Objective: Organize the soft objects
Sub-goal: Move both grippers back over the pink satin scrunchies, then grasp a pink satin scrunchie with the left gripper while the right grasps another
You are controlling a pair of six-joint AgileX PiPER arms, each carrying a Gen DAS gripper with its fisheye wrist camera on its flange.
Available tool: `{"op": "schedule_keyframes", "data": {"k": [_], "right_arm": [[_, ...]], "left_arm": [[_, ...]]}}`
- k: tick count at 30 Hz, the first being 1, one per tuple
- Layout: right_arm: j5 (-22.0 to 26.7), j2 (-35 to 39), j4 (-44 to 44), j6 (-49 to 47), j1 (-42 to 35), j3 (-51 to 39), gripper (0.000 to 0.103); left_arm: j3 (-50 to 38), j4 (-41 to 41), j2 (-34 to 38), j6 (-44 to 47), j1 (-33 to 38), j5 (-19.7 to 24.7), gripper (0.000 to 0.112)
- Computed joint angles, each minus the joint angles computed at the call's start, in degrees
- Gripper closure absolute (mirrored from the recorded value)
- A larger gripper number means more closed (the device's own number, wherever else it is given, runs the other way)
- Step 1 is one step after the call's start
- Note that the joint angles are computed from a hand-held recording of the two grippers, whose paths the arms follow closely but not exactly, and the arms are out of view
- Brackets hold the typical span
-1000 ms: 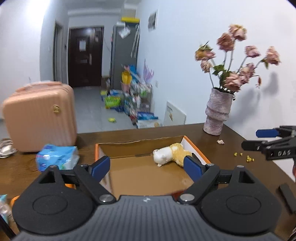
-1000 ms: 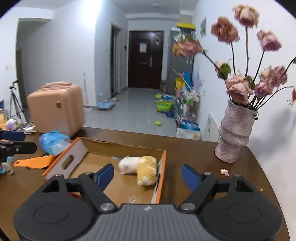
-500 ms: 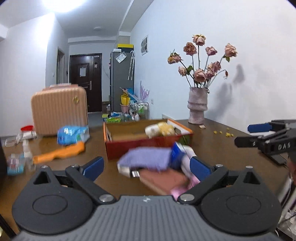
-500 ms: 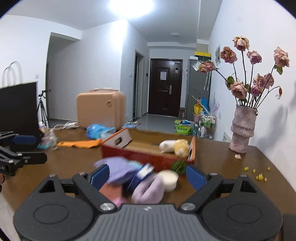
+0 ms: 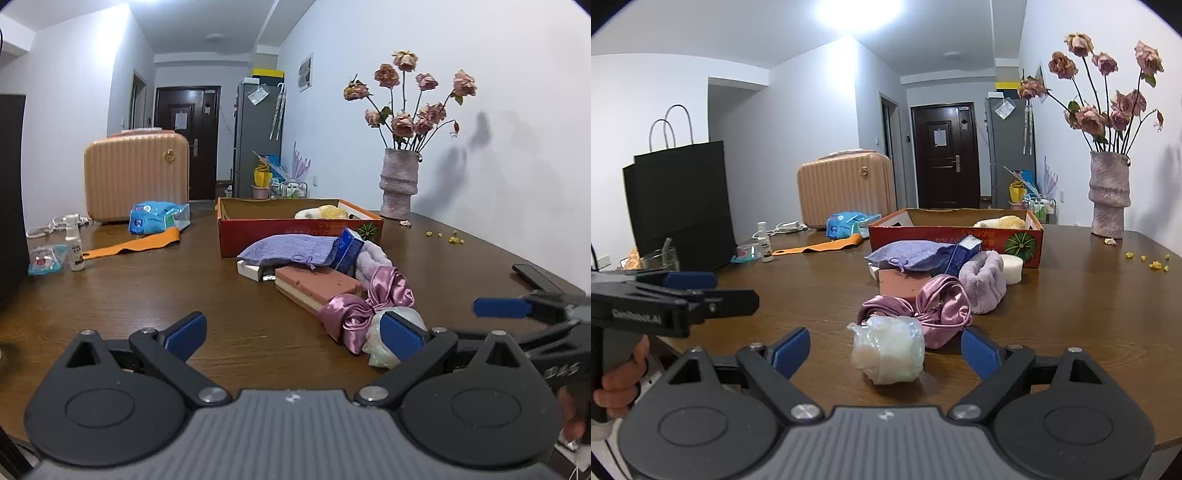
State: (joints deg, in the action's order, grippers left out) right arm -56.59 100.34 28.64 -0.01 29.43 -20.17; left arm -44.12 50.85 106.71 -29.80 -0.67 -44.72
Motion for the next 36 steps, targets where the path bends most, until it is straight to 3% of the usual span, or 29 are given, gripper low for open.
{"op": "schedule_keyframes", "data": {"k": [3, 6, 13, 17, 20, 22, 24, 28, 31, 33, 34, 36], "right_arm": [[2.06, 5.16, -4.11, 1.85, -3.82, -4.78, 0.027], [4.34, 8.05, -10.65, 5.01, -7.83, -7.69, 0.069], [1.57, 4.0, -19.08, 11.12, -18.98, 0.07, 0.069], [7.61, 3.79, -23.12, 11.12, -28.91, -4.05, 0.069], [11.33, 6.58, -32.95, 15.51, -35.02, -11.16, 0.067], [14.01, 8.87, -36.1, 16.32, -36.21, -16.72, 0.061], [17.05, 9.04, -33.41, 13.7, -35.26, -20.04, 0.057], [10.12, 6.33, -34.98, 15.39, -34.63, -16.7, 0.043], [7.19, 5.82, -49.09, 26.57, -37.02, -15.43, 0.046], [7.85, 8.37, -55.03, 30.48, -36.91, -17.58, 0.055], [10.08, 9.3, -54.56, 30.42, -35.95, -18.88, 0.058], [13.68, 11.7, -52.6, 29.68, -34.5, -21.65, 0.063]], "left_arm": [[-3.4, -1.49, 2.06, -1.15, -2.13, 4.07, 0.01], [-8.39, 1.09, 4.67, -6.98, -4.43, 8.24, 0.01], [-19.2, 9.42, 12.1, -18.45, -11.03, 13.34, 0.011], [-24.09, 13.02, 14.89, -24.37, -13.22, 16.38, 0.027], [-27.05, 16.26, 16.15, -28.17, -13.53, 18.69, 0.036], [-28.41, 14.93, 16.56, -28.72, -13.79, 21.5, 0.037], [-28.82, 16.06, 16.37, -31.62, -12.7, 21.11, 0.037], [-28.28, 21.31, 14.77, -38.42, -10.45, 17.81, 0.037], [-29.82, 26.39, 15.74, -43.63, -10.35, 15.69, 0.036], [-31.21, 28.02, 16.82, -45.28, -11.85, 18.01, 0.036], [-32.23, 29.74, 17.49, -47.17, -12.51, 19.18, 0.04], [-33.95, 33.9, 18.68, -51.28, -12.57, 18.41, 0.063]]}}
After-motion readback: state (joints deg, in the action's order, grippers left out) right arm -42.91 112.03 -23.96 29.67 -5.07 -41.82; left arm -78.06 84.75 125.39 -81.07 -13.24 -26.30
